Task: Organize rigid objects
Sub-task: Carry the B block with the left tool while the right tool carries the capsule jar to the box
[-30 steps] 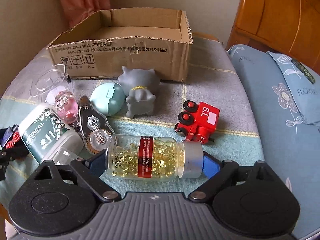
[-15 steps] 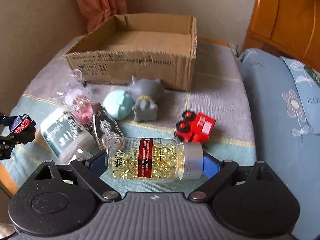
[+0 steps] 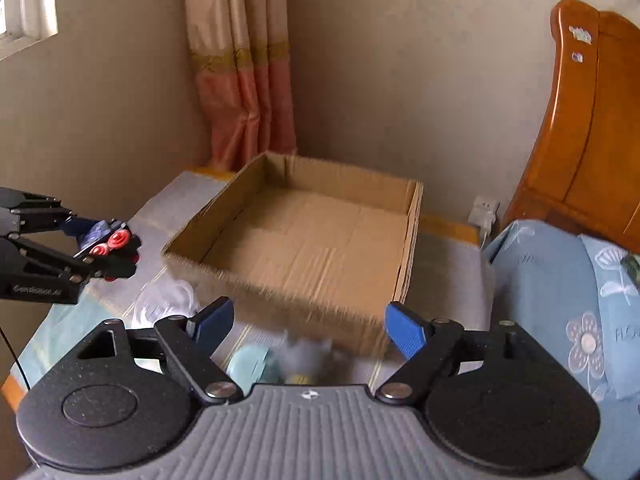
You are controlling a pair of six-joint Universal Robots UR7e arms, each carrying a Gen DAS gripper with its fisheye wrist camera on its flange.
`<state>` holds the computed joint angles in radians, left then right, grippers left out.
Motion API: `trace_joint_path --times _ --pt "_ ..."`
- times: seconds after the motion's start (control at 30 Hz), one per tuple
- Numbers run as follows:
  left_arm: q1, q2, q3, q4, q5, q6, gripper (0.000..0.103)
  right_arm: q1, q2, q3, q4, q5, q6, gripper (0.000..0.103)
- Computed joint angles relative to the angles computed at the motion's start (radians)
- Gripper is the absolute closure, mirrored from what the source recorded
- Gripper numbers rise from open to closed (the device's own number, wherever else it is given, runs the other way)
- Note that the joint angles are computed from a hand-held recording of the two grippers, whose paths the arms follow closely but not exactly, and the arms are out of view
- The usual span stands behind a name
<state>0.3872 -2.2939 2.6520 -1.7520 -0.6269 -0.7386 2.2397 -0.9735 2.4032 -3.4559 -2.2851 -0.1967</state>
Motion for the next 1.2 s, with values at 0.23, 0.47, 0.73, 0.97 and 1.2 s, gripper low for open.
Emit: trace_joint_path --times 0.23,0.47,0.73,0.97,1.2 --pt "0.080 0.131 0.017 -0.240 0.007 0.114 0.054 -0.034 -0.005 0.051 -0.001 0.003 0.036 0.000" --pt "0.082 0.085 0.026 -0.215 -0.023 0.126 0.054 -0.029 0.015 0.184 0.004 0.047 0.225 0.000" --pt "0.080 0.020 0.032 -0.157 -0.038 0.118 0.054 -0.017 0.134 0.174 -0.003 0.008 0.339 0.000" --pt "0.080 -0.007 0.030 -0.126 -0.045 0.115 0.054 -0.026 0.148 0.136 0.092 -0.038 0.365 0.000" --pt "0.091 0.012 0.034 -0.157 -0.051 0.138 0.054 -0.039 0.179 0.152 0.035 -0.049 0.290 0.001"
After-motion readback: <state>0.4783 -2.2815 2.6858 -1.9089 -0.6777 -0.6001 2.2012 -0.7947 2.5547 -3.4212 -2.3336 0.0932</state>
